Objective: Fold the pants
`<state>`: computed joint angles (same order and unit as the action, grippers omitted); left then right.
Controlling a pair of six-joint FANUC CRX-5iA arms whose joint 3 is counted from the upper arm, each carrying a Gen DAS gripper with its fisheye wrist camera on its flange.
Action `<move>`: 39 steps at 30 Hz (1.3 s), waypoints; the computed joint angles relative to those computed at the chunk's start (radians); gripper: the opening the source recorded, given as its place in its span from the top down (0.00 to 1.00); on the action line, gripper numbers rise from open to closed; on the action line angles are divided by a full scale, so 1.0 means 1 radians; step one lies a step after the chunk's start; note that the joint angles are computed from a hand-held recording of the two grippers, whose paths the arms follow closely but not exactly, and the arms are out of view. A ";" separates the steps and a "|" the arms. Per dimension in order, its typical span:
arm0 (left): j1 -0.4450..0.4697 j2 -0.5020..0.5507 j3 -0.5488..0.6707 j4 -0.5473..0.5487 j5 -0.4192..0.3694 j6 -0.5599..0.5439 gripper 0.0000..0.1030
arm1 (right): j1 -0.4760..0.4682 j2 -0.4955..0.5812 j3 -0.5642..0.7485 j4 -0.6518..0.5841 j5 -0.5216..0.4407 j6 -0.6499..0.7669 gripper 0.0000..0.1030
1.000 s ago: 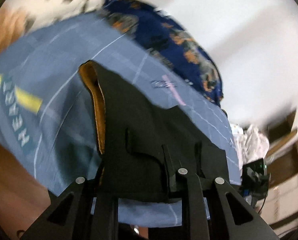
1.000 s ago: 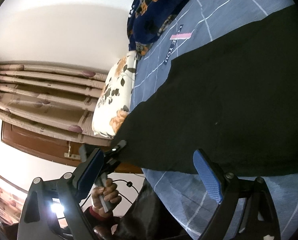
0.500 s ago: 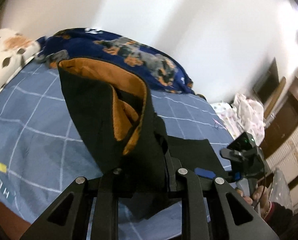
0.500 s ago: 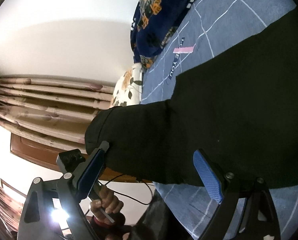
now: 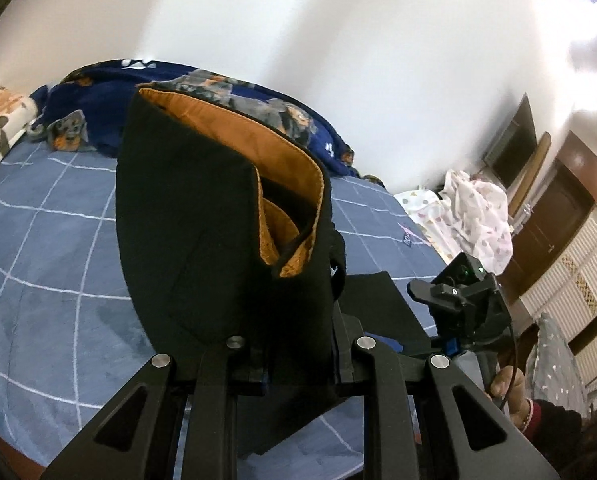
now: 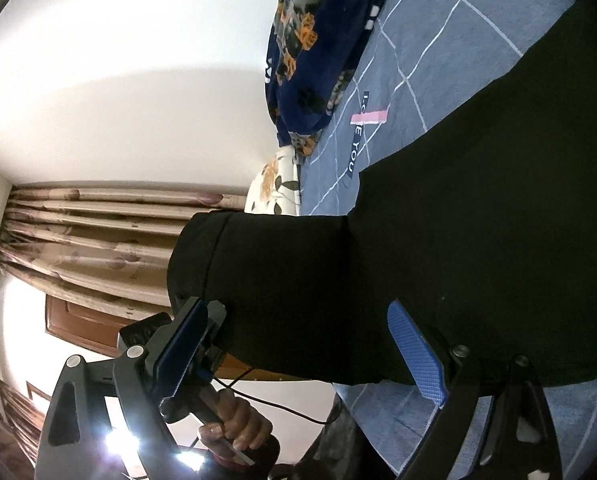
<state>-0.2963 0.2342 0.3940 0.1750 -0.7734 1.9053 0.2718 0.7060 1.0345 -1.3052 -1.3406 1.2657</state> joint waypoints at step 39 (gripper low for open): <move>-0.061 0.173 0.213 0.048 -0.117 -0.122 0.80 | -0.065 -0.019 -0.064 -0.155 0.084 0.042 0.06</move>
<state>-0.3569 0.4073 0.6071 0.2233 -0.8903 1.7835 0.2072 0.6869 0.9700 -1.4598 -1.2570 1.3077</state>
